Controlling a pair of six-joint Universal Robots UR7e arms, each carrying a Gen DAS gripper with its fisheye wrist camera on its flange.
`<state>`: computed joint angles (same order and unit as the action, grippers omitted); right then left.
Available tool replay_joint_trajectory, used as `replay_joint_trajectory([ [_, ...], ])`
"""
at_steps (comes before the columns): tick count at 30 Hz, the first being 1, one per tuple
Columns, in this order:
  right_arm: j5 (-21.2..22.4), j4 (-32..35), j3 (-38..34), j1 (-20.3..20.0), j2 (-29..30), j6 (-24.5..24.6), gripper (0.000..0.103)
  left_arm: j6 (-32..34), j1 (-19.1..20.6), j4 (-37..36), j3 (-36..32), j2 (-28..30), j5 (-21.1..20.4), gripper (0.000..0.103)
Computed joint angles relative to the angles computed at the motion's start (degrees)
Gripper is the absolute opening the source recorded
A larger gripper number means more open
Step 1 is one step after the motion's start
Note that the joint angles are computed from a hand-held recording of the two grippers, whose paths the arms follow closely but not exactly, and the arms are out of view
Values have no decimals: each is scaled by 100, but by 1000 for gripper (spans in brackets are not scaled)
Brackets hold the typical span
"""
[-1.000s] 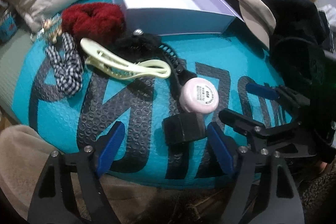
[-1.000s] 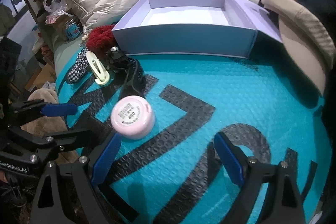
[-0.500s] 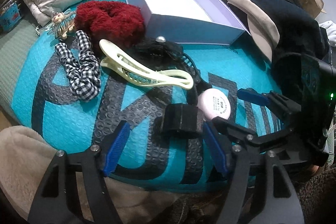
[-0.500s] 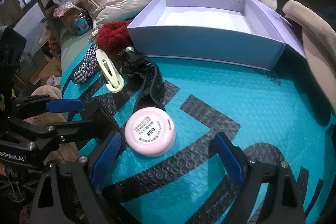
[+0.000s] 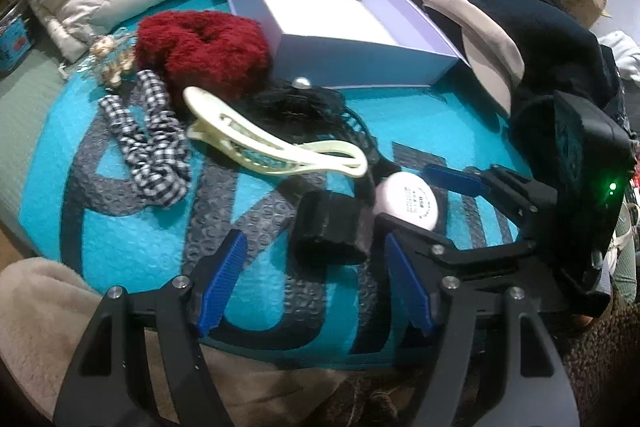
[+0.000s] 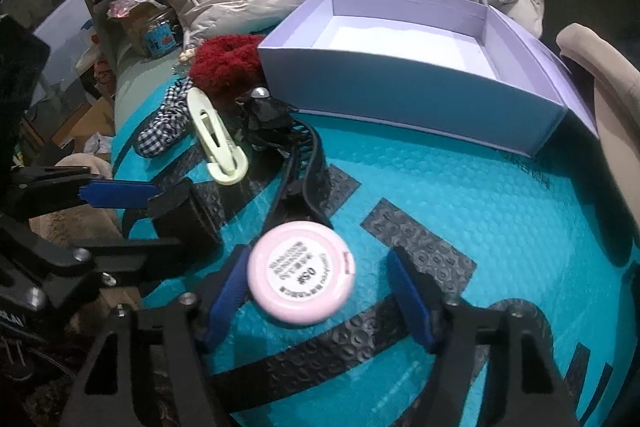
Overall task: Organize objects
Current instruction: 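Close the right tool on the pink round case while the left tool grasps the black hair band, then carry the pink case with the right tool while the left tool carries the band into the lavender box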
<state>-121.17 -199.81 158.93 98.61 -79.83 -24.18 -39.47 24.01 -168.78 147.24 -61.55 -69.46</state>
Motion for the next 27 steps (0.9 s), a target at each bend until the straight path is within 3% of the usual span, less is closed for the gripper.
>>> replay_joint_trajectory([
  [2,38,-31,16,-5,-12,-23,52,43,15,-31,-45,93,-38,70],
  [7,136,1,56,-63,-116,-60,52,117,42,-75,-121,265,-3,64],
  [13,147,85,103,-65,-245,-54,52,202,115,-191,-170,377,-17,41],
  [27,135,318,212,-13,-780,79,52,-21,-158,210,-82,29,269,41],
])
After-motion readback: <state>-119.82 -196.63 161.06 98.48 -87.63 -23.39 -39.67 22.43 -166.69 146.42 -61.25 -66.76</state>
